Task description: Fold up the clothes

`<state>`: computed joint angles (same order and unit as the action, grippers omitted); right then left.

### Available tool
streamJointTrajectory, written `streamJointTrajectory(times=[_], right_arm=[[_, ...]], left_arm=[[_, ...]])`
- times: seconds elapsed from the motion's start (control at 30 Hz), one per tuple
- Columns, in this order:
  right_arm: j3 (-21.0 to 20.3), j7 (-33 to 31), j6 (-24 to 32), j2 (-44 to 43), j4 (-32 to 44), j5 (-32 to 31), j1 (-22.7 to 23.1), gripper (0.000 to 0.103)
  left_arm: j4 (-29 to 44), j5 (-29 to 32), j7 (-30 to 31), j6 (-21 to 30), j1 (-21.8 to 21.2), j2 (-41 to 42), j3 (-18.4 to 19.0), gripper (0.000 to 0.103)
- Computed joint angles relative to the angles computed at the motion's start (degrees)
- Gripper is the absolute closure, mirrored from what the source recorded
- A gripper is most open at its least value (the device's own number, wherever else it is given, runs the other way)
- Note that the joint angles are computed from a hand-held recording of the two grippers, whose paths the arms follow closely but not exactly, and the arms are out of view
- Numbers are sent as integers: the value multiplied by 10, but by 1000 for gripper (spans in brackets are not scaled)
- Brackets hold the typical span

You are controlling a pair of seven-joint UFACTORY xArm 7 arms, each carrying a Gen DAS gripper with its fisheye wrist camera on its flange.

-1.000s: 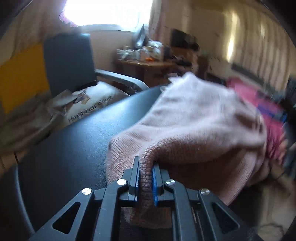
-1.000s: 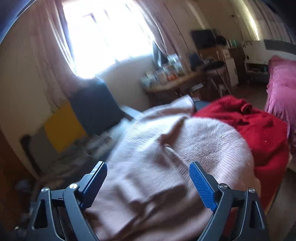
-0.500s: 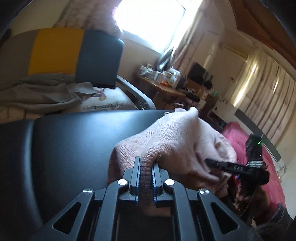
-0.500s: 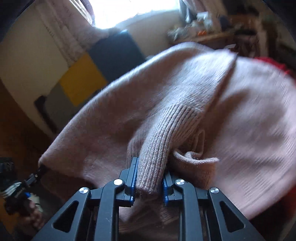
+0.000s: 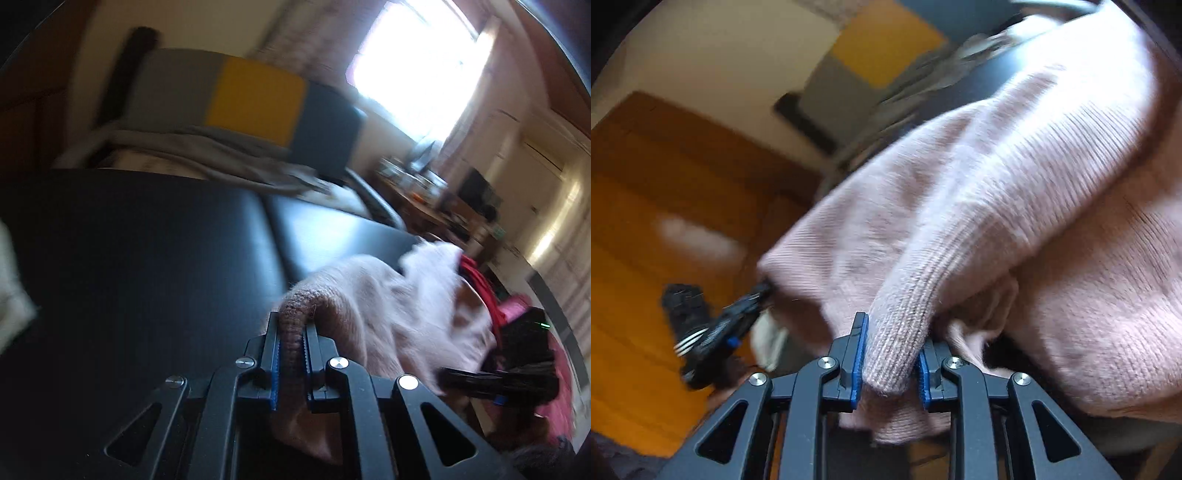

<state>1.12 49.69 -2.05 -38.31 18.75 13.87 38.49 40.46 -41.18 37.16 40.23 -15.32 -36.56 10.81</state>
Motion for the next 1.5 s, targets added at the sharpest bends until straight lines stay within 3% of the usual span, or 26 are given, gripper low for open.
streamJointTrajectory(times=[0.2,0.3,0.37,0.4,0.43,0.53,0.63,0.67,0.77,1.0,1.2,1.33,1.4,1.5], right_arm=[[-62,-61,-4,12,62,-7,129,73],[-38,-79,-14,-17,69,-8,139,72],[-1,-73,18,-22,83,-12,100,50],[10,-73,40,-26,90,-14,83,29],[24,-65,56,-29,88,-10,63,16],[76,-30,98,-28,86,-6,-4,16],[142,16,173,-34,86,-42,-103,16],[151,28,185,-35,78,-51,-119,16],[140,39,150,14,78,-53,-129,13],[21,4,45,20,24,22,-17,5],[-57,-28,-27,3,-8,26,64,3],[-95,-56,-40,17,3,6,102,14],[-106,-74,-14,28,19,-3,113,17],[-77,-94,15,70,48,-7,80,35]], left_arm=[[-11,79,-27,-31,88,-1,20,94],[-8,107,-18,-52,105,15,28,94],[-16,132,-14,-76,113,18,14,94],[-21,134,-8,-78,108,16,16,94],[-24,133,-1,-72,101,15,23,94],[-44,143,-12,-81,102,8,11,93],[-52,152,-30,-76,104,9,5,92],[-54,157,-37,-76,106,10,1,92],[-64,184,-58,-71,119,5,-13,90],[-51,110,-70,33,120,-32,71,82],[-60,67,-31,161,114,-58,101,76],[-67,15,-33,191,116,-44,87,70],[-59,-10,-40,194,118,-23,82,68],[-38,-36,-43,202,121,11,72,66]])
